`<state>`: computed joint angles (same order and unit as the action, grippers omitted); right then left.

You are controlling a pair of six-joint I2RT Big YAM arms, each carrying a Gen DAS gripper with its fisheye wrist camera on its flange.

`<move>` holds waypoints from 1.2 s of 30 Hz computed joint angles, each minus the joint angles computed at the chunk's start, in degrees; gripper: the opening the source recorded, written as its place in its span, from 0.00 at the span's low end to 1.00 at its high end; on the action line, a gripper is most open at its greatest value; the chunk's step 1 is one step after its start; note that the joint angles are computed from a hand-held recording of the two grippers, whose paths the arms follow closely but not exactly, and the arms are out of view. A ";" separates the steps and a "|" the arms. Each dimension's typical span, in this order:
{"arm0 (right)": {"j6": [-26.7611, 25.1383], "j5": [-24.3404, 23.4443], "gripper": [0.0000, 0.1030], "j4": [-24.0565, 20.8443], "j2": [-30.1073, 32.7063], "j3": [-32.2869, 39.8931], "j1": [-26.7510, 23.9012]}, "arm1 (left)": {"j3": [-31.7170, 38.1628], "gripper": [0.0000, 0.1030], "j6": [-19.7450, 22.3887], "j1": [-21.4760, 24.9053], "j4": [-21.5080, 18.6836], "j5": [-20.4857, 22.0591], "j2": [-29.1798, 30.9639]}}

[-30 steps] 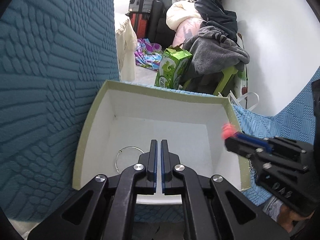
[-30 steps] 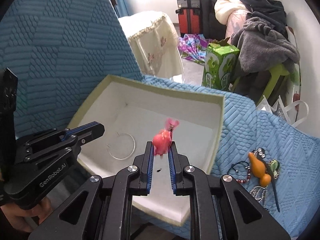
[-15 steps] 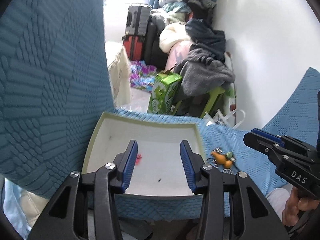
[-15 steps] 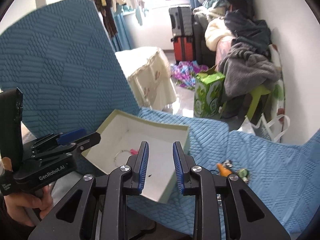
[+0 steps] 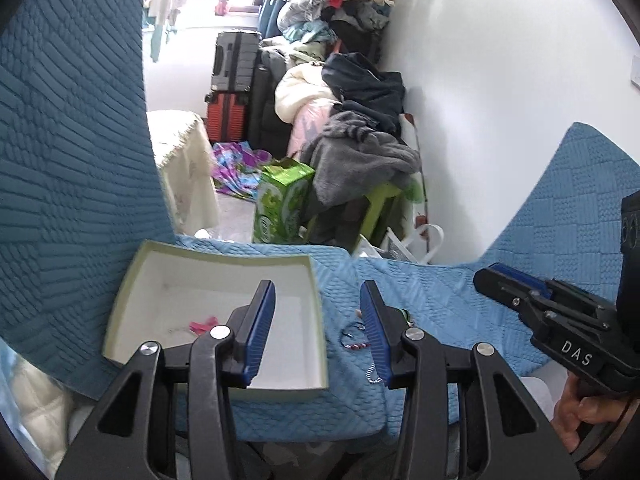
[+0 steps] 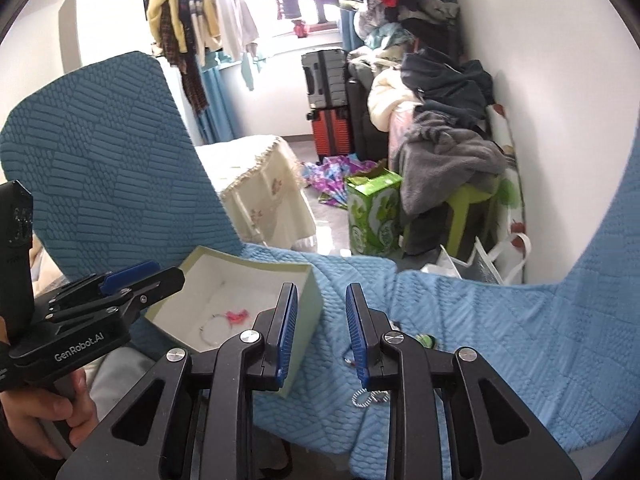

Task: Organize jewelry
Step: 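Return both tools to the jewelry pile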

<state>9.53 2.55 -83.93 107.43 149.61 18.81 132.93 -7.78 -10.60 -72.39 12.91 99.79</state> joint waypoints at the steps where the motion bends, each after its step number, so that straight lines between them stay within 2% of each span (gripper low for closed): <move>1: -0.12 0.12 0.23 0.70 -1.13 -2.02 -0.15 | -1.51 0.44 -0.46 -0.26 0.98 0.58 -0.62; 8: 0.68 1.30 0.23 7.95 -10.12 -19.78 -2.16 | -8.94 0.44 -1.50 -2.86 4.04 2.69 -2.54; 12: 1.20 1.50 0.24 11.45 -14.31 -29.42 -3.58 | -11.85 0.44 -1.26 -4.72 3.89 3.80 -2.60; 16: 1.30 0.58 0.24 12.31 -16.28 -35.25 -5.17 | -14.11 0.43 -0.08 -6.70 4.05 3.41 -2.75; 20: 1.03 -0.44 0.24 13.72 -17.77 -39.17 -6.69 | -15.00 0.43 0.55 -8.11 3.81 3.41 -2.22; 25: 0.29 -2.47 0.31 14.83 -18.45 -42.91 -7.89 | -15.83 0.42 0.21 -9.45 4.35 3.86 -1.10; 29: -0.54 -4.84 0.36 15.26 -17.91 -45.24 -9.01 | -15.32 0.37 0.65 -10.18 3.77 3.89 0.97; 34: -0.97 -10.32 0.35 15.07 -15.61 -44.85 -11.44 | -15.95 0.31 0.17 -10.58 3.32 4.11 2.37; 36: -3.16 -10.50 0.25 14.71 -14.07 -43.76 -11.75 | -16.29 0.31 -0.01 -10.69 3.27 4.23 2.60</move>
<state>6.37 -7.95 -69.22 93.36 105.85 7.06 116.64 -7.79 -21.29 -69.11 17.14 102.39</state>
